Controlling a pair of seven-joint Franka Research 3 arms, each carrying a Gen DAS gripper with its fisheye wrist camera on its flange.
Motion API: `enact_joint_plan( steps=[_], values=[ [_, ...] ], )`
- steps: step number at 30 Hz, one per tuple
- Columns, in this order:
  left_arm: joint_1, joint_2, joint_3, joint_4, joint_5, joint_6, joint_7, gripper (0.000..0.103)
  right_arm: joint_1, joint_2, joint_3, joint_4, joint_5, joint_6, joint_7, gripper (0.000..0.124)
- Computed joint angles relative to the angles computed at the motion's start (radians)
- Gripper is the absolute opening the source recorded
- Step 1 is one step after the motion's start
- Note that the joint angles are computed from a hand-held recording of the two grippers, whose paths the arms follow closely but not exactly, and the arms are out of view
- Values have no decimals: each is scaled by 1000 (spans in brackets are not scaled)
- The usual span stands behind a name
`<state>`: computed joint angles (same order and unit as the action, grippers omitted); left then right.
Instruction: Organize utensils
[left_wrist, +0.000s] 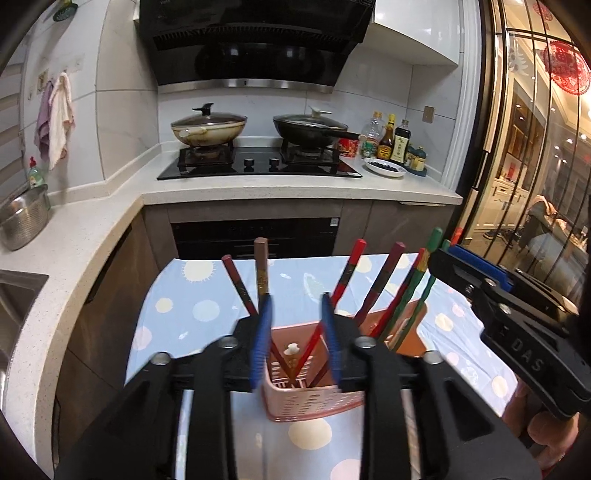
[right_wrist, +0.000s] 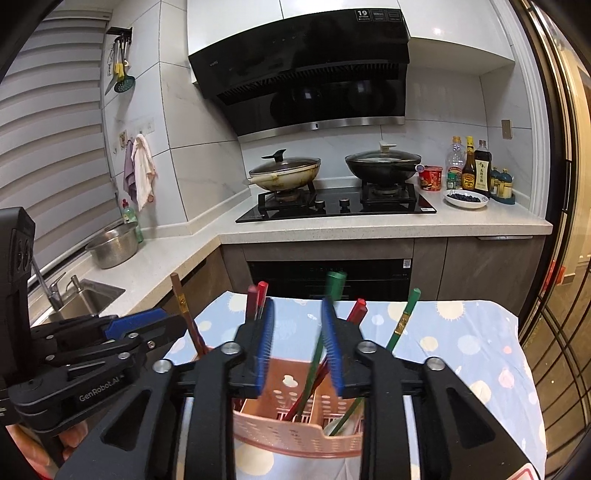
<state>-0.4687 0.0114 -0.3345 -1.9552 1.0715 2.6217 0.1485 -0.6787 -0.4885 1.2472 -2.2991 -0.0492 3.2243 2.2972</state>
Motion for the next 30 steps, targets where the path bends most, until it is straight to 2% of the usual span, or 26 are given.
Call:
enact_joint_plan(
  steps=[2, 8, 10, 13, 18, 22, 26, 30],
  values=[
    [-9, -5, -8, 0, 29, -49, -20, 38, 33, -14, -22, -22, 6, 4, 2, 37],
    [-26, -36, -31, -32, 53, -116, -61, 40, 158, -60, -103, -92, 8, -20, 2, 39],
    [-34, -43, -43, -41, 61, -151, -76, 47, 204, -67, -133, -114, 6, -29, 4, 40],
    [-53, -53, -64, -54, 83, -218, -101, 50, 263, -102, -165, -152, 4, -50, 21, 43],
    [-72, -82, -85, -91, 84, -258, -128, 53, 350, -154, -205, -212, -6, -81, 64, 43],
    [-83, -103, -101, -116, 78, -277, -154, 62, 400, -206, -225, -249, -21, -115, 110, 43],
    [-94, -113, -115, -131, 64, -293, -165, 64, 456, -229, -254, -279, -35, -133, 151, 45],
    [-104, -121, -131, -140, 57, -335, -187, 73, 489, -254, -264, -293, -62, -170, 185, 50]
  ],
)
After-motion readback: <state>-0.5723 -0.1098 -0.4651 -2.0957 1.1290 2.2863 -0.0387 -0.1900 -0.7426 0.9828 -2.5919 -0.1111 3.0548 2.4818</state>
